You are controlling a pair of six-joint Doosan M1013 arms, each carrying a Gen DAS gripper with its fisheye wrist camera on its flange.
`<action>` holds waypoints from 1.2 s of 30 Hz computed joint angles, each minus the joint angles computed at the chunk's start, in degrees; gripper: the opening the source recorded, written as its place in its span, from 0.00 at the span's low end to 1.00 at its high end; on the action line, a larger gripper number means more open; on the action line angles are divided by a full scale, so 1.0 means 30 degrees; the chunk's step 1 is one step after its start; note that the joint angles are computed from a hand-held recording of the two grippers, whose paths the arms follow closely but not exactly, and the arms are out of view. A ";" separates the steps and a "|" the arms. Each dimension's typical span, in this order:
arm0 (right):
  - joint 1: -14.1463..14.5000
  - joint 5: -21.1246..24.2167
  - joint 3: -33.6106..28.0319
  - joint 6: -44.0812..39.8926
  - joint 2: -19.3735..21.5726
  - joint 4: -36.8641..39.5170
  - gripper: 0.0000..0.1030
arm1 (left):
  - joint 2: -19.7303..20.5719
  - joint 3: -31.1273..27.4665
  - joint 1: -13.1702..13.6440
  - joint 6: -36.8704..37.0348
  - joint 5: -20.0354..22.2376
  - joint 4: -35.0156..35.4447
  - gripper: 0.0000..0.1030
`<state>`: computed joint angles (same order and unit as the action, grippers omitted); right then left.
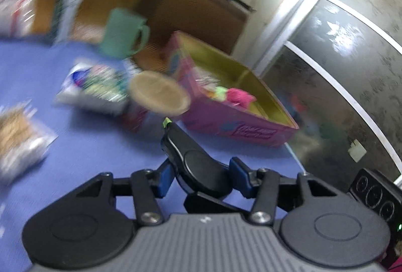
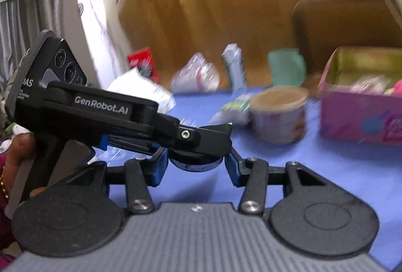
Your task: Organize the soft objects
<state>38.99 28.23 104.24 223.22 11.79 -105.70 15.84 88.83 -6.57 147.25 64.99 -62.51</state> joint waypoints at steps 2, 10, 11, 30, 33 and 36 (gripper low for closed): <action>0.0081 0.1359 0.0401 0.0360 -0.0260 -0.0553 0.50 | 0.0039 -0.0365 -0.0599 0.0374 -0.0051 -0.0033 0.47; -0.0497 0.5236 0.1568 0.0329 -0.1140 -0.0352 0.50 | 0.0854 -0.2073 -0.3325 0.1332 -0.0670 0.0189 0.46; -0.0654 0.5566 0.1689 0.0243 -0.1239 -0.0186 0.50 | 0.0994 -0.2276 -0.3666 0.1371 -0.0864 0.0280 0.46; -0.2145 1.0021 0.1964 -0.1978 -0.1285 0.4306 0.59 | 0.0251 -0.0815 -0.4300 0.2705 -0.4666 0.0229 0.64; -0.1536 1.0382 0.1904 -0.1560 -0.1211 0.3819 0.59 | -0.0302 0.0093 -0.3596 0.4391 -0.4413 -0.0602 0.67; -0.1122 1.0079 0.1688 -0.1194 -0.1050 0.3332 0.59 | -0.0903 0.1112 -0.2741 0.5747 -0.4424 -0.1414 0.71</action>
<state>35.62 58.47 109.30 219.64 8.64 -95.71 13.13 92.17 -14.79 164.49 51.72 -66.76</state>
